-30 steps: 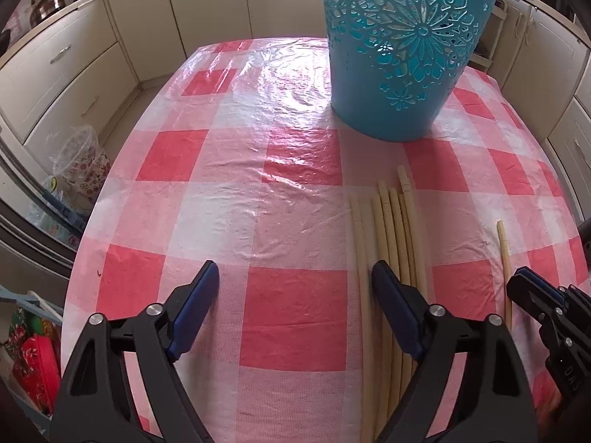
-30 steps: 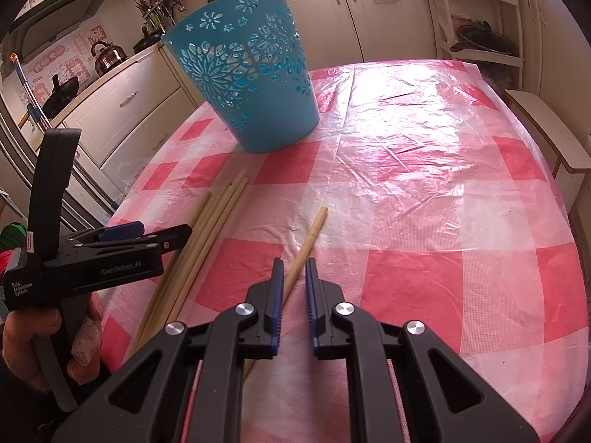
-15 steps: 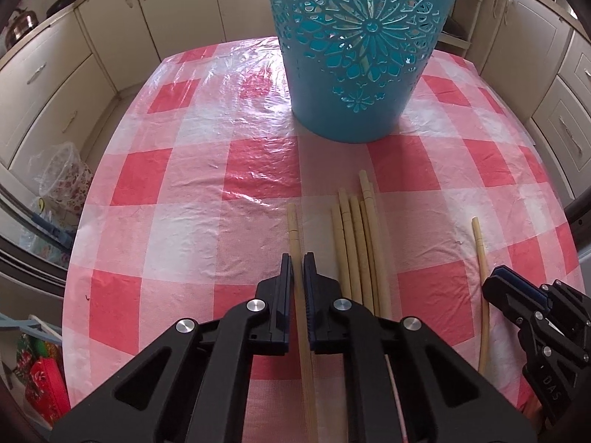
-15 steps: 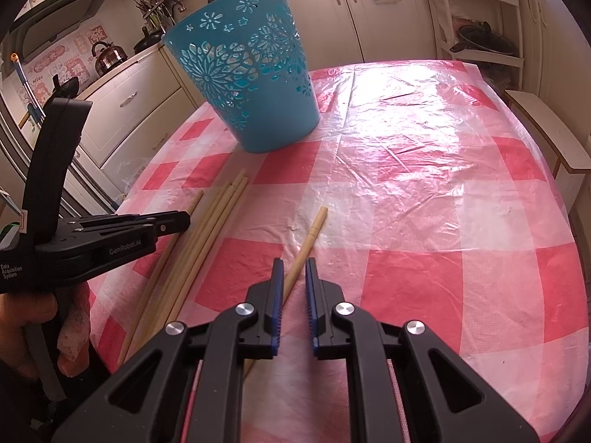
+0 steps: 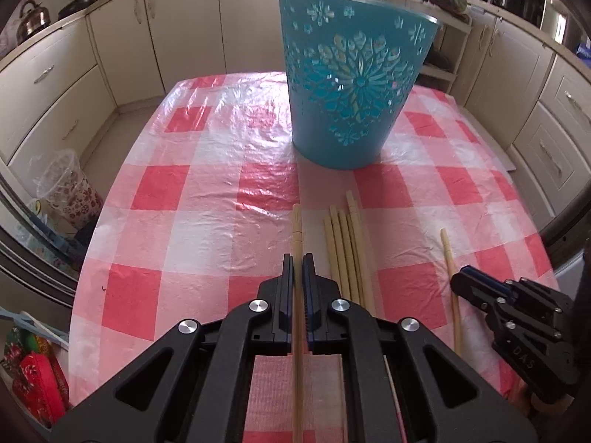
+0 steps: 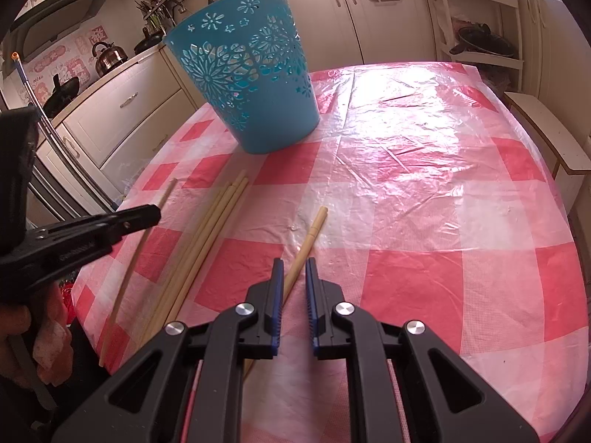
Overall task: Organize utensils
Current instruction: 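Raise the chopstick with the left tool and drop it into the cup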
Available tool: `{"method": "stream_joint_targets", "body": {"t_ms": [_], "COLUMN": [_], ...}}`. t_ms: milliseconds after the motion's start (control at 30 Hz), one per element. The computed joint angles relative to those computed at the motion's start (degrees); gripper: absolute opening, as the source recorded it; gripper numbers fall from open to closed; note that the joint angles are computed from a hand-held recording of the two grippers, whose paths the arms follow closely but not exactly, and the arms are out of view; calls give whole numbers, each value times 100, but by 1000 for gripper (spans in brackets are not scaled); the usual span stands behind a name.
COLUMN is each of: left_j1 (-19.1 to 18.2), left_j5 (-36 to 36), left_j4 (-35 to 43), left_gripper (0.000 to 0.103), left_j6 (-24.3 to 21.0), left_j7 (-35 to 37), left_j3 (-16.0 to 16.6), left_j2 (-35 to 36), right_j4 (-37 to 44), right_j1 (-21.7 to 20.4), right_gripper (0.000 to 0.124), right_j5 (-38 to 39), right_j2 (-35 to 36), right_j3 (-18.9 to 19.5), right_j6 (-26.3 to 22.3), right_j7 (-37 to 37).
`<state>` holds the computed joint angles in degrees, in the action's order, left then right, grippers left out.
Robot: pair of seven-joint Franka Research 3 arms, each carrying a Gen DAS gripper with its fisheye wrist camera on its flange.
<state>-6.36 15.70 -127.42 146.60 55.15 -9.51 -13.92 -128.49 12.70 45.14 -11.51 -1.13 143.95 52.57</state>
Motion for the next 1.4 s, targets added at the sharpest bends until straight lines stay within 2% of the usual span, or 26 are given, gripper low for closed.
{"method": "stream_joint_targets", "body": {"t_ms": [167, 300, 500, 700, 867, 1000, 1067, 1200, 1400], "left_j1": [-32, 19, 250, 729, 1350, 1597, 1553, 1232, 699], "left_j5": [-358, -437, -199, 469, 1739, 3148, 3833, 4876, 5733], "left_j4": [-429, -456, -145, 600, 1630, 2497, 2920, 3542, 3993], "left_gripper": [5, 5, 5, 5, 5, 5, 5, 5, 5], "left_j6": [897, 1311, 1824, 2165, 2424, 2428, 2325, 2099, 1914], "left_j7": [105, 74, -161, -745, -1908, -3239, -3883, -4831, -5853], "left_j3": [216, 254, 103, -220, -623, -790, -748, -476, 61], "left_j2": [-602, -849, -821, -365, 334, 947, 1264, 1780, 2287], "right_j4": [-18, -20, -10, -3, 23, 46, 66, 96, 165], "right_j1": [7, 9, 10, -4, -18, -39, -51, -83, -147], "right_gripper": [12, 12, 12, 13, 14, 14, 15, 17, 18], "right_j5": [-3, 3, 56, 134, 241, 365, 442, 583, 711], "right_j2": [-12, -16, -17, -10, 13, 29, 43, 60, 113], "right_j3": [4, -3, -20, -39, -59, -82, -96, -117, -128], "right_j6": [28, 22, -12, -54, -121, -217, -280, -406, -572], "right_j7": [2, -3, -12, -64, -120, -165, -194, -273, -310]}}
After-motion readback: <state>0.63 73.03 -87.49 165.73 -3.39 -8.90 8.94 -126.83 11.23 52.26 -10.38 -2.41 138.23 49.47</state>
